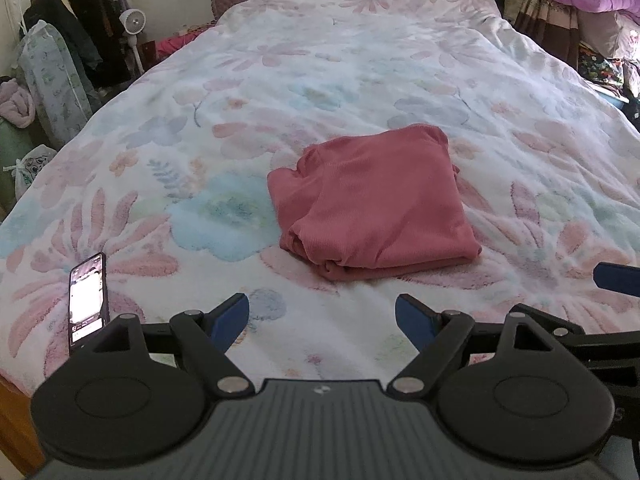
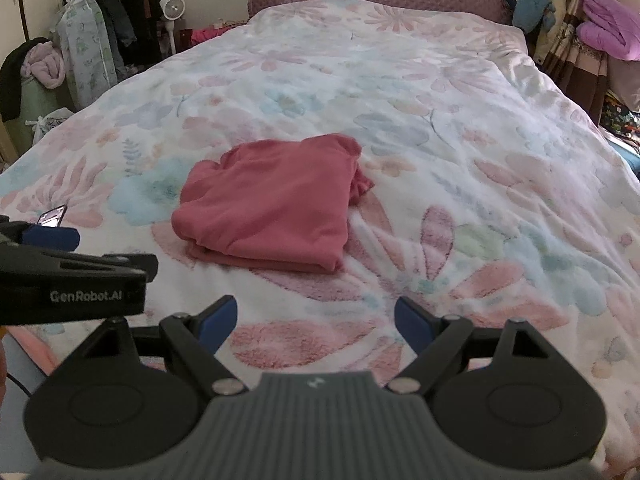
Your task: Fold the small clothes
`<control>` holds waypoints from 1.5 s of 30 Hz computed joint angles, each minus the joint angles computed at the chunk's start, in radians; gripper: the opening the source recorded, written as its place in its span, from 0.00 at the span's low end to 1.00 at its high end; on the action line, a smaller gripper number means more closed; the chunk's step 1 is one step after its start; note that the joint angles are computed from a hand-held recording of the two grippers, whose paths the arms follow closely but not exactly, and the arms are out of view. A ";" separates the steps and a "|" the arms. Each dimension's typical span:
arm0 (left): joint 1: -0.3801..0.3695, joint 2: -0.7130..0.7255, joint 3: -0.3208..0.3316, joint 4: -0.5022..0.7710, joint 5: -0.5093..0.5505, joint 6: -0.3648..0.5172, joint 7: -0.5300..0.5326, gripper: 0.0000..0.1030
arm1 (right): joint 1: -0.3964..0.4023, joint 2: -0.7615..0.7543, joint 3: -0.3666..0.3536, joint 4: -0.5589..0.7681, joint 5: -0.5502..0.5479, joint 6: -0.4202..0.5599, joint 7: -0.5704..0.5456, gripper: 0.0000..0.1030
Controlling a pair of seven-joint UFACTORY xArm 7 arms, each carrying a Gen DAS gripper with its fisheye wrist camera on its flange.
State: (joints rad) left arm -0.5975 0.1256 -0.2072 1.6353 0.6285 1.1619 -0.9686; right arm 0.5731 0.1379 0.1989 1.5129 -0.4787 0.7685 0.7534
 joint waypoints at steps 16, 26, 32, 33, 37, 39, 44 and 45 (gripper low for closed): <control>-0.003 0.006 0.002 0.010 0.000 0.001 0.007 0.94 | 0.000 0.001 0.000 0.004 -0.001 -0.002 -0.007 0.79; -0.004 0.007 0.004 0.009 0.005 -0.003 0.006 0.94 | 0.000 0.000 -0.001 0.002 -0.004 -0.003 -0.005 0.79; -0.004 0.005 0.004 0.006 0.006 -0.005 0.006 0.94 | 0.003 0.001 -0.001 -0.001 -0.015 -0.004 0.008 0.79; -0.003 0.005 0.004 0.005 0.007 -0.005 0.004 0.94 | 0.002 -0.002 -0.001 -0.004 -0.012 -0.007 0.006 0.79; -0.002 0.001 0.004 0.003 0.008 -0.005 0.002 0.94 | 0.001 -0.005 -0.001 -0.008 -0.014 -0.010 0.011 0.79; -0.002 0.002 0.003 0.003 0.008 -0.004 0.003 0.94 | 0.000 -0.005 0.000 -0.008 -0.014 -0.008 0.012 0.79; 0.000 0.000 0.002 0.002 0.008 -0.006 0.001 0.94 | 0.004 -0.004 0.001 -0.004 -0.024 -0.001 0.030 0.79; 0.000 0.000 0.002 0.001 0.008 -0.006 0.003 0.94 | 0.004 -0.004 0.001 -0.004 -0.024 -0.001 0.031 0.79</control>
